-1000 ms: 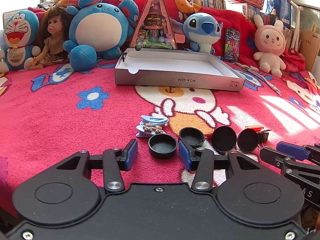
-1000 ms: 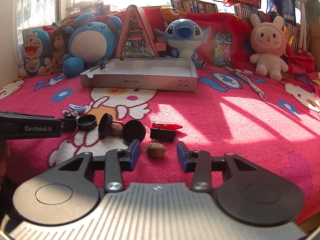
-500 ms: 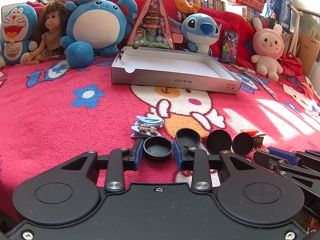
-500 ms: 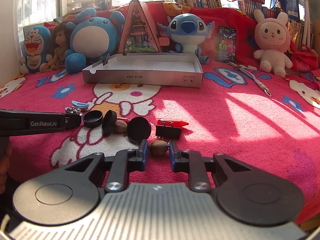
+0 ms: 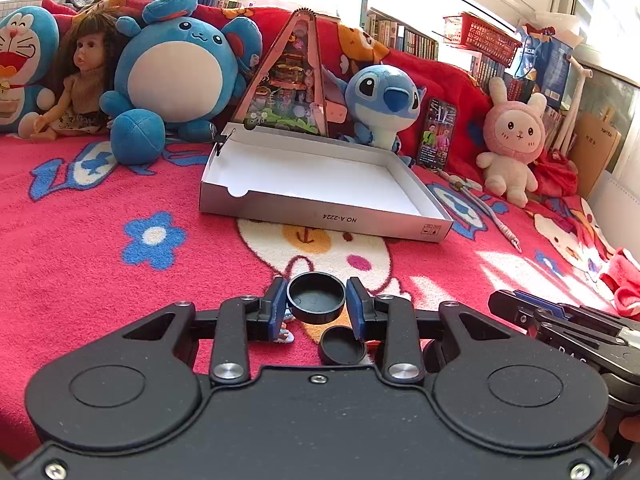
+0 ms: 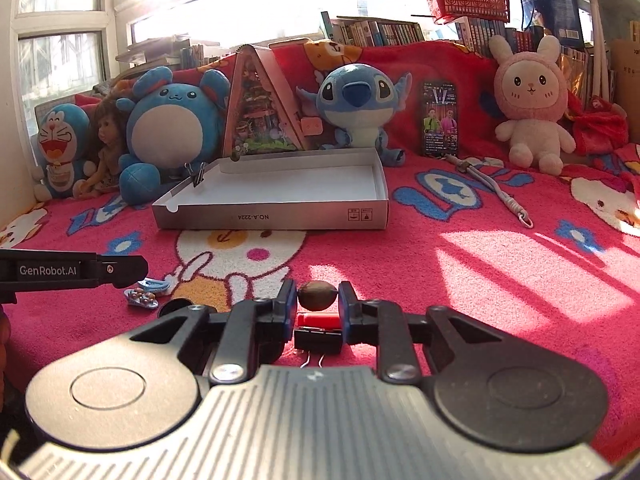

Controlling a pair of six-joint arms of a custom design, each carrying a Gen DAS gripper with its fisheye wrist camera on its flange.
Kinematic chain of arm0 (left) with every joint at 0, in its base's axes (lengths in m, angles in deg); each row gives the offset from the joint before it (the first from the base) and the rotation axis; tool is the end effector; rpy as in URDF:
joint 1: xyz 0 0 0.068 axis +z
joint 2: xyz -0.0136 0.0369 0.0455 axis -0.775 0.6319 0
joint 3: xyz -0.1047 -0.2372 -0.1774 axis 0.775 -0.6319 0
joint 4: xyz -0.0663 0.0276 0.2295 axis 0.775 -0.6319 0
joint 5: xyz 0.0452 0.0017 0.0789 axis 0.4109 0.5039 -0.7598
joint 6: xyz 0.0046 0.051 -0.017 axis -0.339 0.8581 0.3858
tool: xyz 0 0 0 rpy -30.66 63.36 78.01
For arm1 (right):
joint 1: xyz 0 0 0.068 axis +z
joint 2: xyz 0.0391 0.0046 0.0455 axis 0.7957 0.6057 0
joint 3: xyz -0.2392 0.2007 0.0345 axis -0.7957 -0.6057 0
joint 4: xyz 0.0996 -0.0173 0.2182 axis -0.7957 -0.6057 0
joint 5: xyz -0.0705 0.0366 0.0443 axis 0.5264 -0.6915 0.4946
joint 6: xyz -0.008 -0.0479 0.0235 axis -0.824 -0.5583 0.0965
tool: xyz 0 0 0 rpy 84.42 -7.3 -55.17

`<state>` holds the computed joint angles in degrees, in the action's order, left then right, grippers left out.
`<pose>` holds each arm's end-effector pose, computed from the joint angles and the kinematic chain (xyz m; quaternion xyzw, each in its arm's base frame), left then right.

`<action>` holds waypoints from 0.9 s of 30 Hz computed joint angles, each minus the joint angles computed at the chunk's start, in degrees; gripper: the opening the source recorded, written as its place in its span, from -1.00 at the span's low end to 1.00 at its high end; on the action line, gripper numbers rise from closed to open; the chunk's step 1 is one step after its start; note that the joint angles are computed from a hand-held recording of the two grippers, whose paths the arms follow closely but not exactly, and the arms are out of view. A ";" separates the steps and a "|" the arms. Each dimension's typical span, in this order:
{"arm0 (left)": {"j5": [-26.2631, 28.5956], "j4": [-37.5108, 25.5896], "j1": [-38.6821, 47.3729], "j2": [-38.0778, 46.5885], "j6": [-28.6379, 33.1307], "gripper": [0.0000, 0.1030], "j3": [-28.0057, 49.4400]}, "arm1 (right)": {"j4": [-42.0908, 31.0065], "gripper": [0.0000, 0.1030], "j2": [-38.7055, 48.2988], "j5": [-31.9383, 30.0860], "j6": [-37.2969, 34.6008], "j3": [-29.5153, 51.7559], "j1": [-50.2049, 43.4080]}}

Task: Organize rigid objects
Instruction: 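Carry the black cap with the left tool while the right tool carries the walnut into the white box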

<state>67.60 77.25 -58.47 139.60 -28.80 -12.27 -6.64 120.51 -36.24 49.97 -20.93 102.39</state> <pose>0.3077 -0.0502 0.1571 0.0500 0.8771 -0.1722 0.4456 0.2586 0.2641 0.0948 0.0506 0.8116 0.0224 0.5816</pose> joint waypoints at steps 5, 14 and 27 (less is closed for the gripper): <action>3.30 -7.61 1.03 1.12 -0.18 -0.41 7.28 | -0.56 -0.49 -2.00 -1.92 -1.65 0.96 -2.66; 2.88 -14.40 0.08 4.84 1.16 -0.41 18.03 | -3.50 -0.50 -3.19 -6.96 -4.28 5.21 -7.48; 4.46 -35.97 0.53 17.41 -0.04 -0.41 46.34 | -20.97 -0.50 -3.33 -18.99 -5.19 19.88 -16.22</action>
<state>72.06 41.29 -57.94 157.01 -28.84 34.07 -27.61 117.17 -55.22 44.79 -1.05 86.17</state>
